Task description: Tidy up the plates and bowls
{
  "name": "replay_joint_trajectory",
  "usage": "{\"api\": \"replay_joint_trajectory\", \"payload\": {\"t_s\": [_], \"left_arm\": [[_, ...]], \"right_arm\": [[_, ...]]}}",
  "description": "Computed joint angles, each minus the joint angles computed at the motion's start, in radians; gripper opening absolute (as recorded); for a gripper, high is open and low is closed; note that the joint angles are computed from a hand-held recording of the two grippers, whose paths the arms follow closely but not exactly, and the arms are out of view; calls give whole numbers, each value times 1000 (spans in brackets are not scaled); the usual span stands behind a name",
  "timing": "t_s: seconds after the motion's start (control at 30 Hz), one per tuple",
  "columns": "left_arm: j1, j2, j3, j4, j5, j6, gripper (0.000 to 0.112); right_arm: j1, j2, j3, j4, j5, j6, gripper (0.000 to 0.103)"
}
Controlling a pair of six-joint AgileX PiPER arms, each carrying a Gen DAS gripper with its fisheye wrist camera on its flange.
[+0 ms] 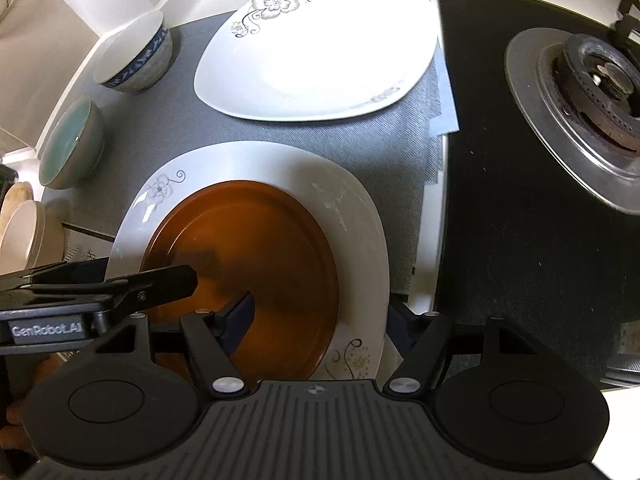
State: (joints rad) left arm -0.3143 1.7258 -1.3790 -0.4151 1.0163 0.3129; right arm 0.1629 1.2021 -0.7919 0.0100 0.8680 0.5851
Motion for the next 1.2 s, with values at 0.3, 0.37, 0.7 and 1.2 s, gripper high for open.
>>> {"api": "replay_joint_trajectory", "payload": {"t_s": [0.3, 0.37, 0.7, 1.2], "left_arm": [[-3, -40, -18, 106, -77, -73, 101], [-7, -26, -58, 113, -97, -97, 102], [-89, 260, -451, 257, -112, -341, 102], [-108, 489, -699, 211, -62, -371, 100]], "right_arm": [[-192, -99, 7, 70, 10, -155, 75], [-251, -110, -10, 59, -29, -164, 76], [-400, 78, -22, 126, -461, -372, 86], [-448, 289, -99, 294, -535, -608, 33]]}}
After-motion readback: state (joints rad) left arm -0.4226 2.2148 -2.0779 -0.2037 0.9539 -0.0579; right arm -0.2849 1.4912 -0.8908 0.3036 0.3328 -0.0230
